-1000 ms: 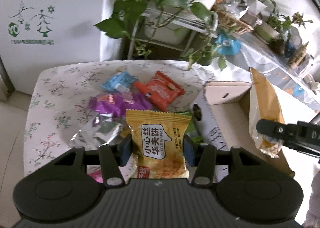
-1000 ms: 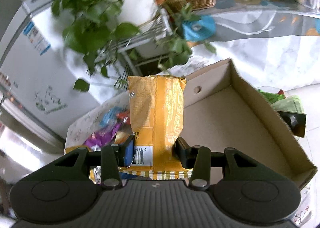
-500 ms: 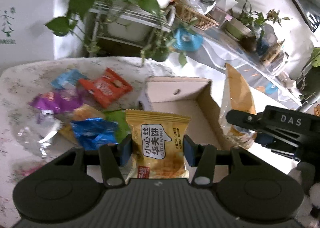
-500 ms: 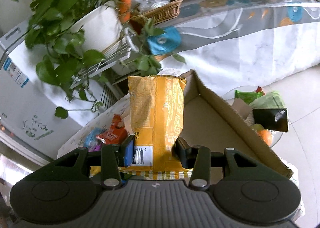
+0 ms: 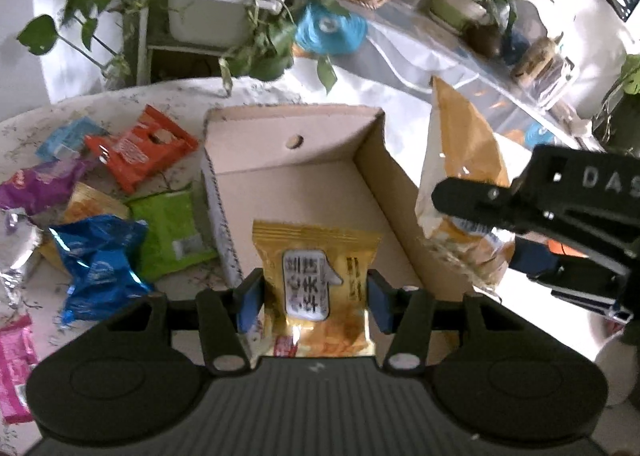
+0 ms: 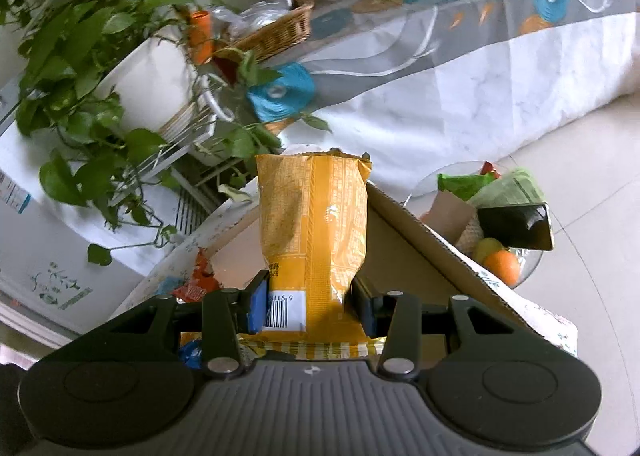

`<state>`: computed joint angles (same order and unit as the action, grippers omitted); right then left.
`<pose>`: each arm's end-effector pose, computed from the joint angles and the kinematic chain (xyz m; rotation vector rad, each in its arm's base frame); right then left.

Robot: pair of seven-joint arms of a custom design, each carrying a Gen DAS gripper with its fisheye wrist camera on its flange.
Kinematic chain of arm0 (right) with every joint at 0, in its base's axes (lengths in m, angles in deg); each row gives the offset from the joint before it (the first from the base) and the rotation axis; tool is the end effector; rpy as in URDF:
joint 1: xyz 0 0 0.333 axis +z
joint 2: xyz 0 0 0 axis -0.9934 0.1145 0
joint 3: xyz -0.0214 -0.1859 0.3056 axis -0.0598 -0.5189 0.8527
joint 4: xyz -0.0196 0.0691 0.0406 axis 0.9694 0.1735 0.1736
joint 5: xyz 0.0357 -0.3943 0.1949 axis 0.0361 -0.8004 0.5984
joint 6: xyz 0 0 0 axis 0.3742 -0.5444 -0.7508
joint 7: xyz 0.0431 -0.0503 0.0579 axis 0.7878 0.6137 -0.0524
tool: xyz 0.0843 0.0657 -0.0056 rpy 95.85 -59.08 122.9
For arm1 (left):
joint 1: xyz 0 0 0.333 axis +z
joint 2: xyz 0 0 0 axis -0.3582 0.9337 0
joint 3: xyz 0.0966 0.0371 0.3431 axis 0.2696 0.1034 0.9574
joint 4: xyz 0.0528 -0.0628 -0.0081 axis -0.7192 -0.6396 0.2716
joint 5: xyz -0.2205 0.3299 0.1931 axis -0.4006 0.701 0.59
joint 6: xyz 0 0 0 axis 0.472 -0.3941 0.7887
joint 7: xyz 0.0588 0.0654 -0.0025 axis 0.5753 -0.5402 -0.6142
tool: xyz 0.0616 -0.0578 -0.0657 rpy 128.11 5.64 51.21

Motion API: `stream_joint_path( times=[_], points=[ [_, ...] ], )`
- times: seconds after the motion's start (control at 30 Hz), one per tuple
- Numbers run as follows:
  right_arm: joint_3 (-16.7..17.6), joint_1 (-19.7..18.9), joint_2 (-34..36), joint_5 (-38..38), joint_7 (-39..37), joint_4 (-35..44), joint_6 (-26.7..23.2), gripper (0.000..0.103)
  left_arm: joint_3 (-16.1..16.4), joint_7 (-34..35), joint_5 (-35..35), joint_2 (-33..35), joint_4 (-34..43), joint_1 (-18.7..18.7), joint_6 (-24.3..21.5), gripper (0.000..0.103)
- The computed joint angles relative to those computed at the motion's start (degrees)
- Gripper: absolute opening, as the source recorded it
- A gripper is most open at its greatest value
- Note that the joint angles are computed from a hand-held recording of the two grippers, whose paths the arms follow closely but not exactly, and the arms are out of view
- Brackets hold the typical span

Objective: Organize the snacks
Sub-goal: 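Open the right gripper over the box while the left gripper releases the waffle packet inside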

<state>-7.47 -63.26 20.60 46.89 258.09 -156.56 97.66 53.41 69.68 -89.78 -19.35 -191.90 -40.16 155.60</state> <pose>0.4525 0.3167 0.4858 -1.2825 2.0955 -0.3368 0.4751 -0.3355 0.4390 -1.9515 2.1014 -0.9718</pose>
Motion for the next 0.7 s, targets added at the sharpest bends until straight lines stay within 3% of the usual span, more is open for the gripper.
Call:
stream_joint_path(
  times=[0.03,0.1,0.17,0.23,0.43,0.7],
  points=[
    [-0.06,0.01,-0.06,0.19,0.13,-0.16,0.08,0.051,-0.02,0.36,-0.47,0.26,0.26,-0.16,-0.08,0.059],
    [-0.27,0.10,0.00,1.00,0.14,-0.31,0.40,0.054,-0.05,-0.02,-0.31,0.41,0.46,-0.22,0.07,0.077],
    [-0.03,-0.23,-0.18,0.50,1.14,-0.47,0.48,0.057,0.01,-0.05,-0.07,0.09,0.37,-0.22,0.02,0.077],
    [0.25,-0.56,-0.23,-0.53,2.07,-0.35,0.39,0.061,0.47,4.61,-3.28,-0.75,-0.23,-0.78,0.32,0.077],
    [0.01,-0.64,0.26,-0.90,2.11,-0.43,3.40,0.065,0.66,4.25,0.29,-4.28,-2.35,1.40,-2.80,0.079],
    [-0.47,0.67,2.61,0.52,-4.93,0.70,9.37,0.072,1.56,4.77,1.24,-10.54,-7.62,5.96,-7.23,0.080]
  ],
)
